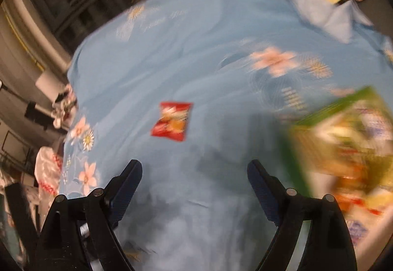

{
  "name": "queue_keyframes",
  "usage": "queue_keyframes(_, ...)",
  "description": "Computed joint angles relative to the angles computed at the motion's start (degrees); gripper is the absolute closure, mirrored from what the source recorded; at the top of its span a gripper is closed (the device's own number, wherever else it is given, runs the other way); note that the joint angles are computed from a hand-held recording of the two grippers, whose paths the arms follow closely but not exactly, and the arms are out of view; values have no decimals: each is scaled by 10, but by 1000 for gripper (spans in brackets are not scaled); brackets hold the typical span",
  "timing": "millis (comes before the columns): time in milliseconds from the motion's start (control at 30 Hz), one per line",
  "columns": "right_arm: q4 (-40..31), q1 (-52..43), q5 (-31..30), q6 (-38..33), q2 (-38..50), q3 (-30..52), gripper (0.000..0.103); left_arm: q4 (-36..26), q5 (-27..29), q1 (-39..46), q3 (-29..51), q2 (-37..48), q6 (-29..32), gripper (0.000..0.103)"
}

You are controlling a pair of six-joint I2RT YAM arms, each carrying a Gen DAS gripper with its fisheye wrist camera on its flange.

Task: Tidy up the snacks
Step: 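Move the right gripper to the red candy pack and grasp it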

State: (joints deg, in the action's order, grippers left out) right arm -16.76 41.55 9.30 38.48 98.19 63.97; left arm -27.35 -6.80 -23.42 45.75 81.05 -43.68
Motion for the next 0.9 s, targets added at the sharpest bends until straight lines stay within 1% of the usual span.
queue_keyframes(67,-16,-7,-33,11,86,78,15,-10,16,23,-4,-11,-6,3)
queue_keyframes(100,-38,-6,-28,17,132,128,15,-9,23,33,-8,-17,-7,3)
queue_keyframes(167,-84,3,-1,23,214,228,15,-7,28,45,-19,-37,-17,3)
queue_keyframes(233,-105,-2,1,15,289,321,16,-9,26,55,-26,-58,-26,3)
queue_keyframes(267,-129,-2,13,4,322,369,16,-10,27,60,-34,-73,-25,3)
queue_keyframes(300,-176,1,40,-1,363,433,16,-11,29,64,-37,-81,-23,3)
queue_keyframes(333,-206,3,57,1,389,472,16,-12,33,68,-36,-83,-20,3)
queue_keyframes(367,-219,3,68,3,405,493,16,-12,36,71,-38,-87,-18,3)
queue_keyframes(400,-219,3,74,0,413,499,18,-12,38,74,-40,-88,-16,3)
queue_keyframes(433,-212,4,82,-10,415,495,22,-16,37,75,-39,-87,-15,3)
queue_keyframes(467,-201,9,96,-21,414,487,23,-18,34,73,-36,-84,-15,3)
queue_keyframes(500,-182,13,110,-36,405,467,26,-16,33,74,-32,-77,-12,3)
queue_keyframes(567,-162,17,120,-54,390,436,37,-15,32,66,-30,-79,-15,3)
queue_keyframes(600,-149,21,128,-57,376,413,46,-10,33,64,-32,-80,-16,3)
queue_keyframes(667,-154,24,123,-59,367,405,47,1,36,65,-35,-77,-3,3)
queue_keyframes(767,-119,26,85,-59,313,325,48,4,21,52,-30,-61,8,3)
queue_keyframes(800,-104,28,71,-52,285,286,48,3,15,48,-28,-56,8,3)
queue_keyframes(833,-100,33,63,-47,274,273,48,-1,5,41,-25,-50,6,3)
queue_keyframes(900,-78,48,59,-45,215,197,48,-11,-15,28,-19,-43,-1,3)
